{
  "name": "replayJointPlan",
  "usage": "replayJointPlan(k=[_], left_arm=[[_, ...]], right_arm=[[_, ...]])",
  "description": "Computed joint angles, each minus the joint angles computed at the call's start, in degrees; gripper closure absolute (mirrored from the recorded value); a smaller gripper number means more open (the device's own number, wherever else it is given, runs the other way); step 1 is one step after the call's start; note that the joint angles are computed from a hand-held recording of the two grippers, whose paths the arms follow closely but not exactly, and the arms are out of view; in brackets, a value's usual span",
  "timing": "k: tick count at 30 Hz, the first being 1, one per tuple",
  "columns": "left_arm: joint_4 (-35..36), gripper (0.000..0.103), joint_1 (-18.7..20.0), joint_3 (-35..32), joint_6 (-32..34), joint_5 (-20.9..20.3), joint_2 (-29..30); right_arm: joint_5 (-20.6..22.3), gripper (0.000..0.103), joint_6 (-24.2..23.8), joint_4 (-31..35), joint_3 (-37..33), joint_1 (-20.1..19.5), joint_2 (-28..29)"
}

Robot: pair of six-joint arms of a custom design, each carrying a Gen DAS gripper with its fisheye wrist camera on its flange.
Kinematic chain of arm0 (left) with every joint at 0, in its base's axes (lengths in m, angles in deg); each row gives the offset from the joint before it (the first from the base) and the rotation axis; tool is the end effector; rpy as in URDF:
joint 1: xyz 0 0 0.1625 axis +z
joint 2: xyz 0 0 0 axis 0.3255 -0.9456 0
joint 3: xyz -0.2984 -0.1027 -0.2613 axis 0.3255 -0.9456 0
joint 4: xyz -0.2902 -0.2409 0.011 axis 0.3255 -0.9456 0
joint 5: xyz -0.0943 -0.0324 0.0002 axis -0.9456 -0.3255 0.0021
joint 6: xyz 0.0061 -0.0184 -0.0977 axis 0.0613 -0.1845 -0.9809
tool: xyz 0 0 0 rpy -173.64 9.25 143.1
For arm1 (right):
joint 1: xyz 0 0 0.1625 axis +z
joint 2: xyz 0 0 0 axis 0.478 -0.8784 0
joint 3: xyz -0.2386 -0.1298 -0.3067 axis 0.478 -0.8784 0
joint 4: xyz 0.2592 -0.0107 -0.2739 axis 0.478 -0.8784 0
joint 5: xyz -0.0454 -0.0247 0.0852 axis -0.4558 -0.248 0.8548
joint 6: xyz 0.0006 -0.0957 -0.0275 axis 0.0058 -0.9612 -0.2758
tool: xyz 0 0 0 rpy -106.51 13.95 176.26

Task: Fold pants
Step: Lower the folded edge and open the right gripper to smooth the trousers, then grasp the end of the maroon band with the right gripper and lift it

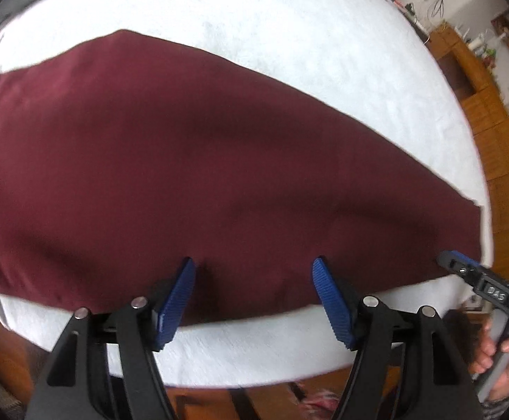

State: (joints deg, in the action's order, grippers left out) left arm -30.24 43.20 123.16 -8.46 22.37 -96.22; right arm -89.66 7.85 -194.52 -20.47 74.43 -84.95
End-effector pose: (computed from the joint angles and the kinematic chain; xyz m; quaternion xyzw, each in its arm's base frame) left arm -0.1364 -0.6624 0.2776 -0.1271 0.9485 -0.1888 0.2204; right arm 0.2473 -0.7129 0.1775 0.1521 -0.9497 0.0084 0.2737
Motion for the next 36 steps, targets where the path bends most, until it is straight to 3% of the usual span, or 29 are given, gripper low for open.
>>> replayJointPlan(k=[2,6,8,13,18,19,20,21,22,24,26,29,31,36], left_arm=[[-1.5,0.033,-0.2,1.4,-0.5,-1.5,-1.1],[-2.2,0.033,-1.2,1.8,1.6,0.6,-0.7],[-1.5,0.033,-1.4,0.1,3.0,0.4,0.8],[-1.9,0.033,-1.5,-3.6,6.6,1.0,4.8],[0.3,0.033,-0.7,-5.9,6.5,1.9,6.7],[0.6,0.032,-0.8,-6.6,6.6,2.0,7.5],[1.0,0.032,-0.8,-6.9,7.0,2.0,7.6],[1.1,0.032,-0.8,-6.8,7.1,2.0,7.5],[1.3,0.032,-0.8,-7.2,6.9,1.9,7.7],[1.4,0.032,-1.0,-7.3,5.8,2.0,7.3],[1.1,0.032,-1.1,-7.2,6.0,2.8,7.2],[1.3,0.031,-1.1,-6.4,7.2,4.1,7.6],[2.3,0.029,-1.4,-6.9,7.8,5.0,8.2],[4.6,0.029,-2.6,-8.9,6.8,5.3,8.3]], right_arm=[[0.7,0.035,2.0,0.4,0.4,-0.8,-1.6],[3.7,0.033,7.1,-0.2,2.0,-4.8,-5.7],[1.1,0.032,8.6,-1.3,3.0,-6.2,-7.3],[-4.1,0.026,8.9,-1.9,0.9,-9.2,-7.5],[0.2,0.029,7.4,-6.0,0.9,-11.7,-8.1],[0.1,0.039,6.7,-7.2,0.4,-11.9,-7.8],[0.3,0.057,6.3,-8.0,0.5,-12.1,-8.1],[0.6,0.065,6.1,-8.8,0.5,-12.2,-8.1],[1.3,0.083,5.9,-8.3,-1.6,-12.6,-7.5],[4.4,0.089,4.8,-8.8,-3.5,-13.2,-7.3],[6.8,0.09,4.0,-10.2,-4.1,-13.2,-7.6],[3.7,0.09,5.1,-8.9,-1.3,-12.9,-8.5],[4.0,0.088,5.6,-10.3,0.2,-13.4,-8.6],[2.3,0.065,2.7,-9.9,1.0,-12.0,-9.2]])
